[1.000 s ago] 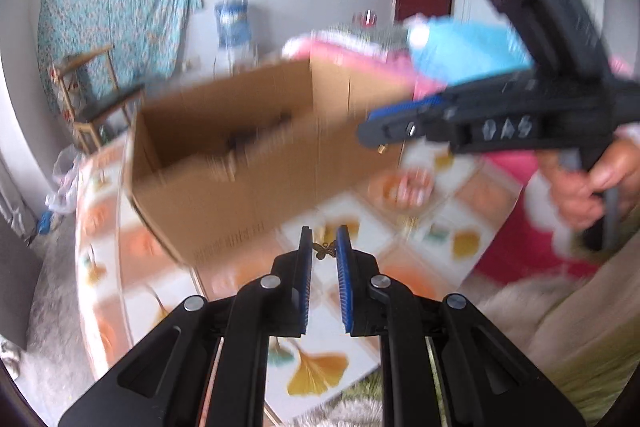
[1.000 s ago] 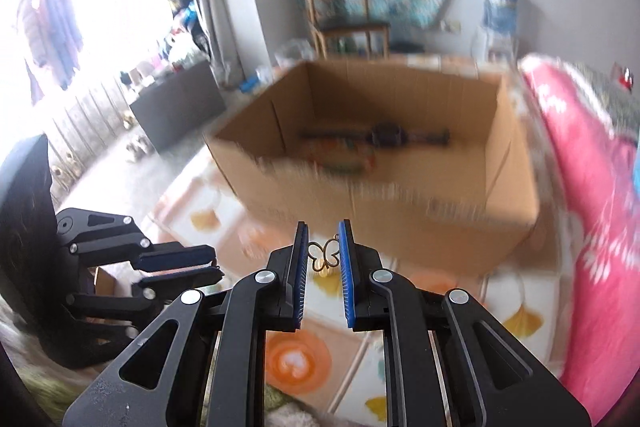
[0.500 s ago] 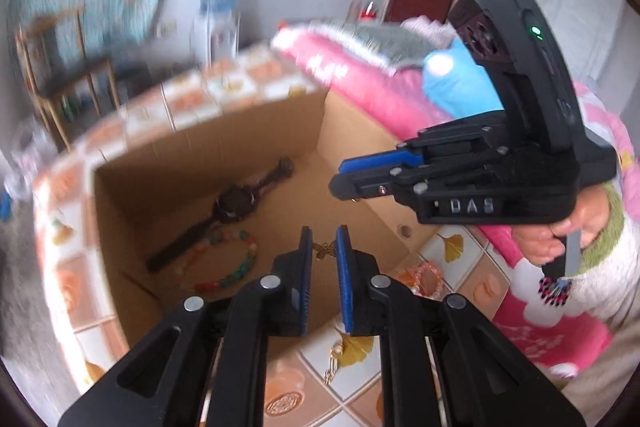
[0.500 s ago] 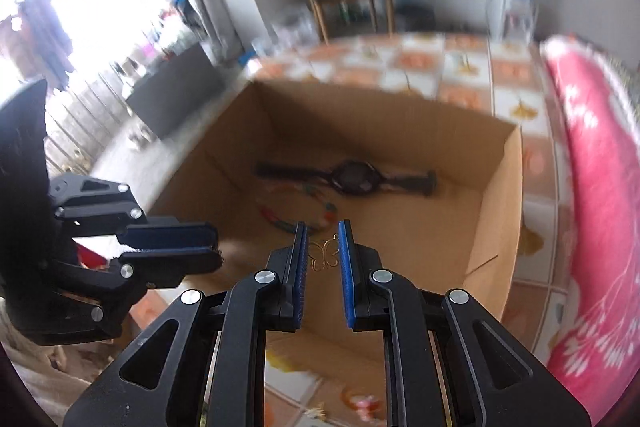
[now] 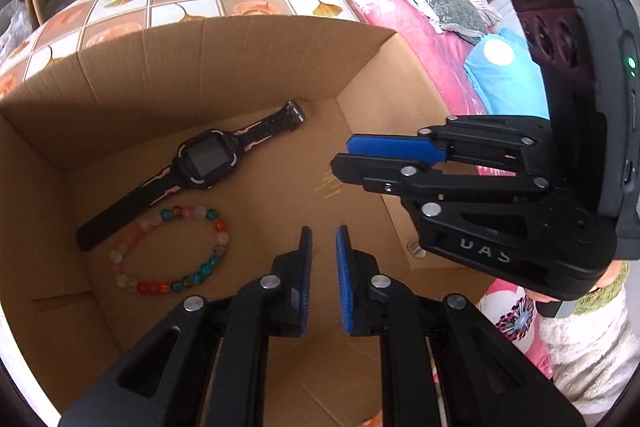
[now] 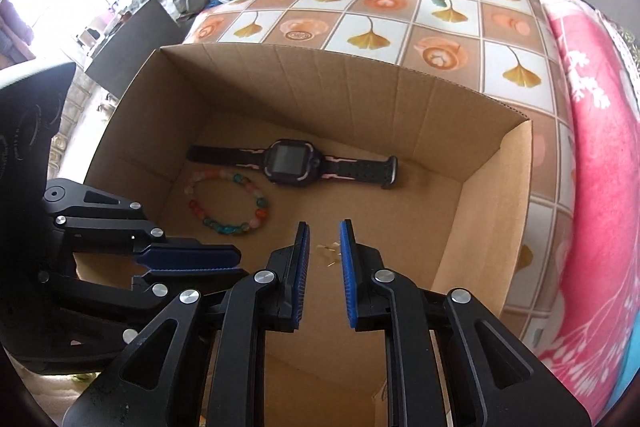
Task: Organize jewelry
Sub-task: 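Carry the charm into the box with the right tool and open it, then move the right tool back toward the pink bead bracelet and charms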
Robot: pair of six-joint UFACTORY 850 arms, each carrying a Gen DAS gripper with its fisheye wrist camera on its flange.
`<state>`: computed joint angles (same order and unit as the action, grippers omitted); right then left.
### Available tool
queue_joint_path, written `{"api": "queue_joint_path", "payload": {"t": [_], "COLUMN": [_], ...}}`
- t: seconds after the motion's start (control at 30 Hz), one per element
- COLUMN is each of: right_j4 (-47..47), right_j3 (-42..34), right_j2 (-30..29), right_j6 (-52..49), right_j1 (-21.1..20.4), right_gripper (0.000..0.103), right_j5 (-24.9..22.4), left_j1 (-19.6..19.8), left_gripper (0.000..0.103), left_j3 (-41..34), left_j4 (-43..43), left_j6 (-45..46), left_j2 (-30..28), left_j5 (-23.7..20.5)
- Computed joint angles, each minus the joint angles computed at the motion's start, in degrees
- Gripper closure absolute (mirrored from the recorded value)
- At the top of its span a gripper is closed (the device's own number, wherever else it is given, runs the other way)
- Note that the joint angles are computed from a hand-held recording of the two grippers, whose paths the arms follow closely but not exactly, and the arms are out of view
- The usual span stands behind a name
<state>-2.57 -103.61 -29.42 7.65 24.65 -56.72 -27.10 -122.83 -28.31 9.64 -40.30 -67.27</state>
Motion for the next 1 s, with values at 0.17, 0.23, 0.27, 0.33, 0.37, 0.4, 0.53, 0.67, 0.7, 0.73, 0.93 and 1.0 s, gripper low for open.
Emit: {"api": "queue_joint_path", "payload": {"t": [0.17, 0.23, 0.27, 0.33, 0.37, 0.4, 0.53, 0.67, 0.7, 0.73, 0.93, 1.0], "right_j4": [0.2, 0.0, -0.1, -0.7, -0.9, -0.9, 0.8, 4.8, 6.6, 8.0, 14.4, 8.2], "right_j3": [0.2, 0.6, 1.0, 1.8, 2.2, 3.0, 7.6, 15.5, 17.9, 20.1, 35.2, 39.7], "right_j2": [0.3, 1.0, 1.4, 2.5, 3.1, 4.0, 9.2, 18.0, 20.4, 22.7, 35.8, 38.3], "right_j6": [0.3, 0.6, 0.8, 1.5, 1.8, 2.1, 1.9, 0.3, -0.9, -1.6, -5.0, 3.0], "right_j1": [-0.6, -0.6, -0.6, -0.5, -0.4, -0.4, -0.3, 0.0, 0.0, 0.2, 1.7, 3.3], "right_gripper": [0.086, 0.086, 0.086, 0.085, 0.083, 0.082, 0.079, 0.076, 0.075, 0.075, 0.069, 0.069], "right_j5": [0.9, 1.4, 1.8, 2.5, 2.9, 3.5, 8.2, 15.3, 17.2, 18.9, 27.4, 28.2], "left_j1": [0.0, 0.1, 0.2, 0.3, 0.3, 0.4, 0.9, 2.0, 2.4, 2.8, 4.7, 4.1], "left_gripper": [0.091, 0.091, 0.091, 0.091, 0.091, 0.091, 0.091, 0.091, 0.089, 0.085, 0.067, 0.062], "left_j3": [-0.2, 0.6, 0.9, 2.1, 2.9, 4.2, 10.7, 21.9, 24.6, 28.3, 48.3, 52.5], "left_j4": [0.7, 0.9, 1.0, 1.0, 1.0, 0.9, -0.2, -3.5, -4.7, -6.3, -17.1, -15.9], "left_j6": [-0.7, -0.2, 0.0, 0.4, 0.6, 1.2, 4.9, 11.1, 12.8, 15.1, 28.3, 26.4], "left_j2": [-0.1, 0.6, 1.0, 2.4, 3.2, 4.5, 10.6, 20.8, 23.3, 26.6, 43.5, 46.5], "left_j5": [0.3, 1.3, 1.7, 3.1, 3.7, 5.0, 10.5, 18.5, 20.2, 22.5, 31.4, 33.1]}}
